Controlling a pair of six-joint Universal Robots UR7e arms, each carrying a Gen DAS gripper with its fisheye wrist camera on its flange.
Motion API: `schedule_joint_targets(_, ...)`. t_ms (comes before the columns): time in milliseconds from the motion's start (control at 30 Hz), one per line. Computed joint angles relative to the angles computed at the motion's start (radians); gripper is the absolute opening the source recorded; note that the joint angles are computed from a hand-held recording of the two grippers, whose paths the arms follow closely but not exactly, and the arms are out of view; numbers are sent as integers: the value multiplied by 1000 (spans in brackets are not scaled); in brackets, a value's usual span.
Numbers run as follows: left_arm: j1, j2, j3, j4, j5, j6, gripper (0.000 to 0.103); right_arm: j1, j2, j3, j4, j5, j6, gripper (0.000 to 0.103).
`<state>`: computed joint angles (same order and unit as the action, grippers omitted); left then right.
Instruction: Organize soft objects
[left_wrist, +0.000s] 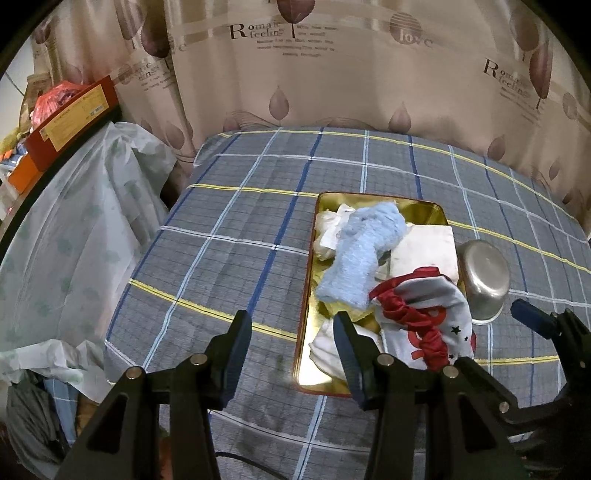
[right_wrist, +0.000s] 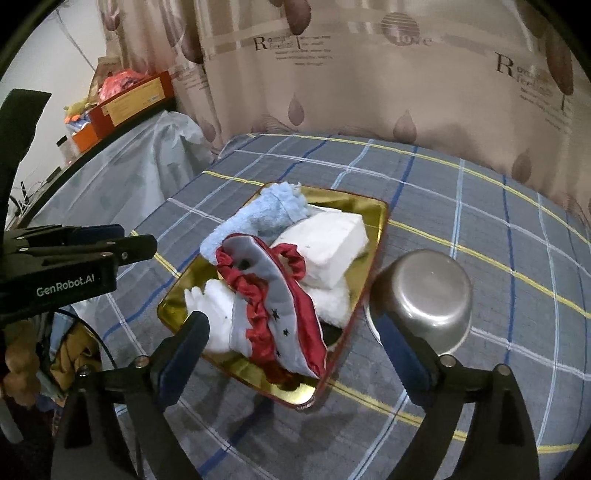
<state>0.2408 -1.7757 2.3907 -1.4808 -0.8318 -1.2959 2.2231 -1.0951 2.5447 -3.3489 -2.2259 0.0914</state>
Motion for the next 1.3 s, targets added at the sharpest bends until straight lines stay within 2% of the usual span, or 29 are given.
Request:
schedule_joint_targets(67, -3, 2, 2, -7, -1, 7, 47, 1, -7, 9, 2, -5, 15, 98)
schedule_joint_targets(300, -1, 8, 6, -33, -6, 28, 47, 8, -13, 20, 21, -25, 28, 102)
schedule_joint_targets(1300, 9, 11, 18, -66, -20, 39, 47, 13, -6, 14, 60, -27, 42, 102)
